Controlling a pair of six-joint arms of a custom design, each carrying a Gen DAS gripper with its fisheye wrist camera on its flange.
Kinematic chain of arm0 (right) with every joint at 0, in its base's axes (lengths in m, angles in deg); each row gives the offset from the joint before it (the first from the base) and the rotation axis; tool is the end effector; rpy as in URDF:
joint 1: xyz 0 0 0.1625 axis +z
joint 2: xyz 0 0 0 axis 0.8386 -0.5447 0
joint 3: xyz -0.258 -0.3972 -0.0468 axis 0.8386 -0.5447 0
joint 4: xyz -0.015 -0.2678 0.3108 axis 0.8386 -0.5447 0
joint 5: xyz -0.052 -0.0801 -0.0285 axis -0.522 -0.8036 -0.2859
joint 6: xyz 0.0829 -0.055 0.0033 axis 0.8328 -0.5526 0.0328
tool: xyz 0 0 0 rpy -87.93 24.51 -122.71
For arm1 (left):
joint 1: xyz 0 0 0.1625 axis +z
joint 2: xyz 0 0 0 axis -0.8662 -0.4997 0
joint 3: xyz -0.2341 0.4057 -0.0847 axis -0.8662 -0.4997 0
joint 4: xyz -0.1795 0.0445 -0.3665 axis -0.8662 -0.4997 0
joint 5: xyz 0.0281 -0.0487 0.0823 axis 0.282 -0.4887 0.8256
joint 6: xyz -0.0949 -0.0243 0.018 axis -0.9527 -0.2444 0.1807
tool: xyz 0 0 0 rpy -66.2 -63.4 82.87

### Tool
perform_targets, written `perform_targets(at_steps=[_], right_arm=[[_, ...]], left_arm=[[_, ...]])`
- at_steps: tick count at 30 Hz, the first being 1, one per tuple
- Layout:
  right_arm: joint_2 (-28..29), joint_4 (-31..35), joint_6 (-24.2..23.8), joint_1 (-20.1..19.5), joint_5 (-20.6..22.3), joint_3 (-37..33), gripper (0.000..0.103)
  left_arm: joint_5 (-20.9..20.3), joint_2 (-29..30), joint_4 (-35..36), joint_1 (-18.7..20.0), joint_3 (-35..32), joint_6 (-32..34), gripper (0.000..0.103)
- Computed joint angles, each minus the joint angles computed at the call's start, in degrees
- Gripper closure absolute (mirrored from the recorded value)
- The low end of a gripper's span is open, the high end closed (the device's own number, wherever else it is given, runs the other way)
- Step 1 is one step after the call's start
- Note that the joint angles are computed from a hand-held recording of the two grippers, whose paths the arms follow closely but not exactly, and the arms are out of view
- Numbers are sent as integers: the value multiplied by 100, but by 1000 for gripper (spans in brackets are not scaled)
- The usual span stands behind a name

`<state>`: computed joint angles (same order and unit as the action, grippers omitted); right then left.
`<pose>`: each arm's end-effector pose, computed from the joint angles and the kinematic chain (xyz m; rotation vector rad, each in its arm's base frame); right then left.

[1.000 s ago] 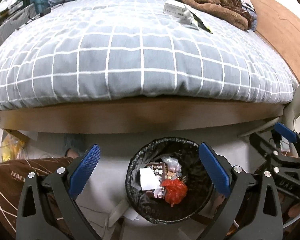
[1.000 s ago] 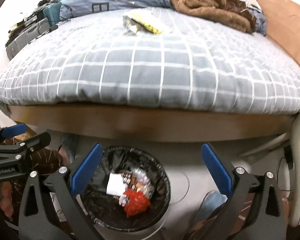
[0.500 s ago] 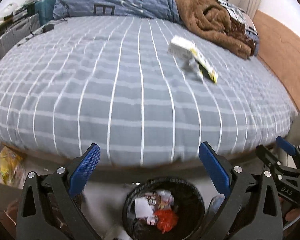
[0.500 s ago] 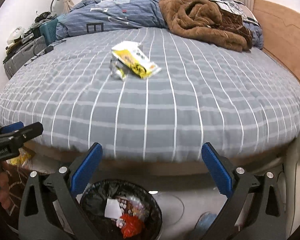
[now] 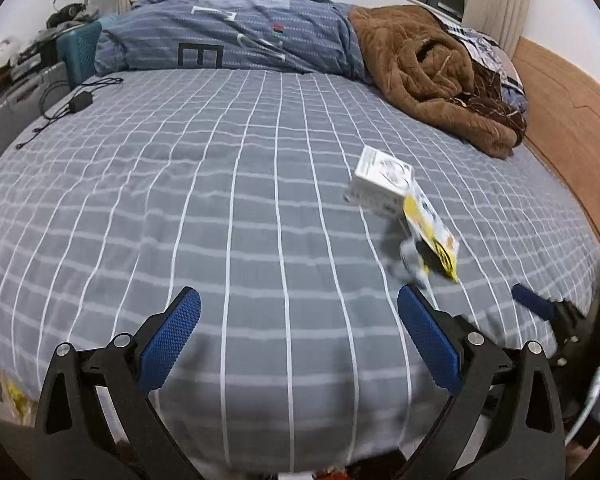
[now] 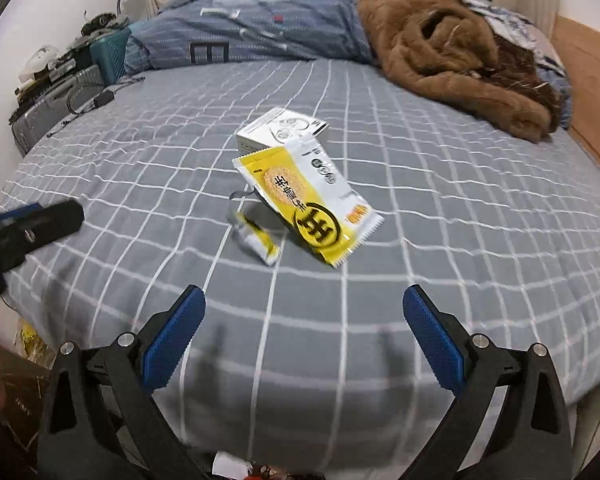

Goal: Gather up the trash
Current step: 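Raise both tools from the bin back toward the bed, then grasp the yellow snack wrapper with the right tool while the left tool grasps the white box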

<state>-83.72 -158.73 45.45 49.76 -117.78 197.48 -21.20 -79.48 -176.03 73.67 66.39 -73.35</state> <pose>0.2070 -0.3755 0.2584 1.0206 -2.3600 0.5372 -0.3381 -0.2979 0.1633 -0.1289 2.1945 -1.0252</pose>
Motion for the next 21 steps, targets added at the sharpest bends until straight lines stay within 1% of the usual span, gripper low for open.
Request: perform_targets(at_steps=[4, 7, 9, 11, 13, 14, 15, 16, 18, 19, 21], right_arm=[[498, -253, -136, -52, -16, -202, 9], [728, -278, -169, -158, 46, -350, 16], [784, -249, -113, -261, 146, -386, 24], [866, -299, -53, -350, 221, -387, 27], [980, -552, -181, -346, 208, -352, 29], [992, -588, -214, -339, 217, -344, 33], [990, -601, -233, -340, 258, -339, 40], [980, -597, -227, -343, 294, -336, 44], [961, -527, -212, -334, 316, -362, 56], [960, -510, -223, -331, 326, -383, 60], [914, -409, -232, -329, 372, -412, 77]], left_arm=[[226, 10, -310, 380, -4, 486, 6], [314, 12, -672, 575, 113, 728, 6], [319, 29, -915, 656, 215, 853, 6], [307, 91, -1190, 737, 280, 1115, 6], [315, 149, -1303, 809, 314, 1250, 6], [318, 170, -1423, 852, 346, 1349, 6], [318, 177, -1523, 895, 369, 1428, 6], [318, 183, -1574, 916, 376, 1473, 6], [383, 197, -1587, 946, 361, 1546, 6], [432, 199, -1556, 956, 342, 1561, 6], [511, 212, -1595, 968, 319, 1646, 6]])
